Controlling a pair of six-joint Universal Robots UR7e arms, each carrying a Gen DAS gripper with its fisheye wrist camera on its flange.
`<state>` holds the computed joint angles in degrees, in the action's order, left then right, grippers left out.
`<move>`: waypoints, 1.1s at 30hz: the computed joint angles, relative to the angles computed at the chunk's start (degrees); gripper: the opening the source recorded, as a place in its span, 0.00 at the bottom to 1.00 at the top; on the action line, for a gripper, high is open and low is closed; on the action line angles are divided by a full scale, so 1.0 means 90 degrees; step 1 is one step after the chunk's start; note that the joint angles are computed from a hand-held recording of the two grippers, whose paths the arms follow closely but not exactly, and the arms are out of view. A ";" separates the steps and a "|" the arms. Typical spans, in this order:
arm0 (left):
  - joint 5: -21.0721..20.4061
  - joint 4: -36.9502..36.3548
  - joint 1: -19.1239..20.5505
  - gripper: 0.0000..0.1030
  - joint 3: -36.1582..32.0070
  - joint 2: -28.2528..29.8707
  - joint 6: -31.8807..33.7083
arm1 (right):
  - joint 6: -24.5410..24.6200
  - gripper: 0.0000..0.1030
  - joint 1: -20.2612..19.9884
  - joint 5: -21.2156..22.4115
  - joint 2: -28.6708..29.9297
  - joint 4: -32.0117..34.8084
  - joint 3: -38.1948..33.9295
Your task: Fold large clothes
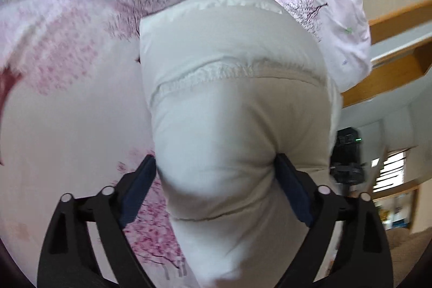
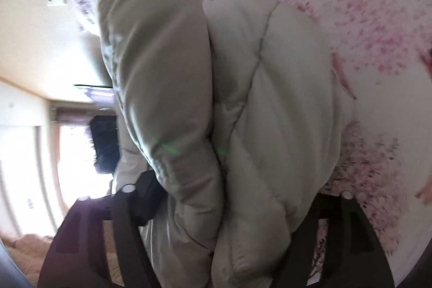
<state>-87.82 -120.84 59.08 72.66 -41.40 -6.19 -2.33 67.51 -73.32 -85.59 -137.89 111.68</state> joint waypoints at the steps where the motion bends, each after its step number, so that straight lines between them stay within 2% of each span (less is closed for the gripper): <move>1: 0.0294 0.0029 -0.0090 0.96 0.0001 -0.0005 0.0047 | 0.0077 0.70 0.0086 -0.0252 -0.0066 -0.0050 0.0011; 4: 0.0934 0.0133 -0.0306 0.98 -0.0048 -0.0038 0.0133 | 0.0305 0.67 0.0331 -0.0869 -0.0332 -0.0097 0.0084; 6: 0.1485 0.0097 -0.0489 0.98 0.0042 -0.0121 0.0216 | 0.0506 0.68 0.0682 -0.1632 -0.0579 -0.0347 0.0193; 7: 0.1620 0.0080 -0.0528 0.98 0.0078 -0.0150 0.0245 | 0.0630 0.68 0.0835 -0.2088 -0.0752 -0.0542 0.0277; 10: 0.2166 0.0002 -0.0687 0.98 0.0303 -0.0318 0.0282 | 0.0967 0.68 0.1127 -0.3041 -0.1146 -0.1396 0.0625; 12: 0.2533 -0.0045 -0.0818 0.98 0.0441 -0.0416 0.0184 | 0.1074 0.62 0.1417 -0.3407 -0.1232 -0.1701 0.0711; 14: 0.2918 -0.0136 -0.0966 0.98 0.0645 -0.0550 0.0093 | 0.0917 0.47 0.1841 -0.3800 -0.1188 -0.1837 0.0763; 16: 0.3205 -0.0272 -0.1117 0.97 0.0828 -0.0644 0.0030 | 0.0721 0.38 0.2238 -0.4195 -0.1060 -0.1882 0.0807; 17: 0.3394 -0.0302 -0.1259 0.97 0.0803 -0.0553 -0.0077 | 0.0690 0.33 0.2440 -0.4359 -0.0902 -0.1945 0.0785; 21: 0.3960 -0.0645 -0.1636 0.98 0.1317 -0.0801 -0.0211 | 0.0500 0.27 0.2910 -0.4815 -0.0483 -0.2349 0.0818; 28: 0.4318 -0.0713 -0.2096 0.98 0.1800 -0.0922 -0.0566 | 0.0248 0.27 0.3203 -0.5426 -0.0227 -0.2700 0.0870; 33: 0.4874 -0.0381 -0.2361 0.98 0.1942 -0.0801 -0.0777 | 0.0344 0.27 0.3412 -0.5877 -0.0109 -0.2931 0.0998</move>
